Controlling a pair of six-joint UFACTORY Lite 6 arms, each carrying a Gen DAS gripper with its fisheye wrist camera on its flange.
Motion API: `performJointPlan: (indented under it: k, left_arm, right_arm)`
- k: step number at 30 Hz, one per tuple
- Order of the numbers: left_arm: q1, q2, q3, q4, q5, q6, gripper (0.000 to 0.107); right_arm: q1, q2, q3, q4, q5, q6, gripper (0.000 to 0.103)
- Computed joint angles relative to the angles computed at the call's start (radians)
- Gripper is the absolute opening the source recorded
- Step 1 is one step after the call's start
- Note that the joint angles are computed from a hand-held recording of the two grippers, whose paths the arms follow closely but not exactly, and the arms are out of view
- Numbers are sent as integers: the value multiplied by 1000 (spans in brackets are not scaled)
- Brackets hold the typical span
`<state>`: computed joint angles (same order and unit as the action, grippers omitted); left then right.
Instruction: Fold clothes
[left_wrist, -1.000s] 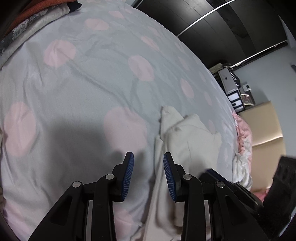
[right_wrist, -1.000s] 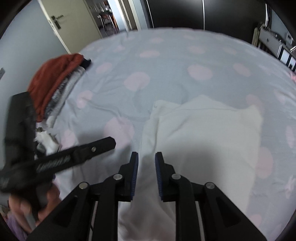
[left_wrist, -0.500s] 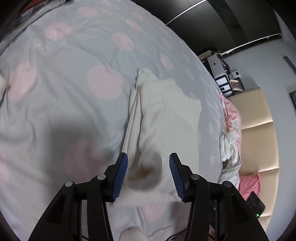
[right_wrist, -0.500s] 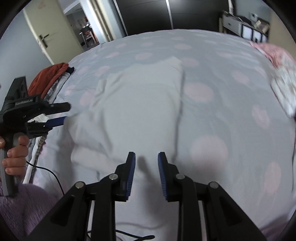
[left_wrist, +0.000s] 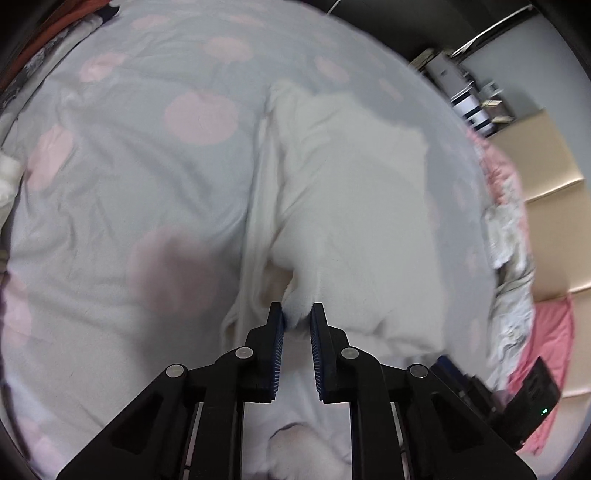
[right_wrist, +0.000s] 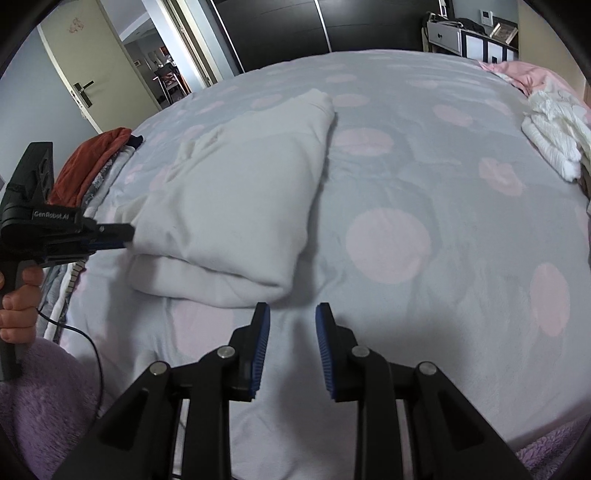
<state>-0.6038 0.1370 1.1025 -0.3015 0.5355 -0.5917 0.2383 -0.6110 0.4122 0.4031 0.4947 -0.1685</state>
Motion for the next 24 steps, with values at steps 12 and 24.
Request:
performJointPlan:
  k: [12,24]
  left_arm:
    - [-76,-3,12,188,89,-194,18]
    - [-36,-212,-154,-97,-18,-18,30]
  right_arm:
    - [-87,67,-32,233,7,-230,25]
    - [-170,50,-46,336,47,-328,25]
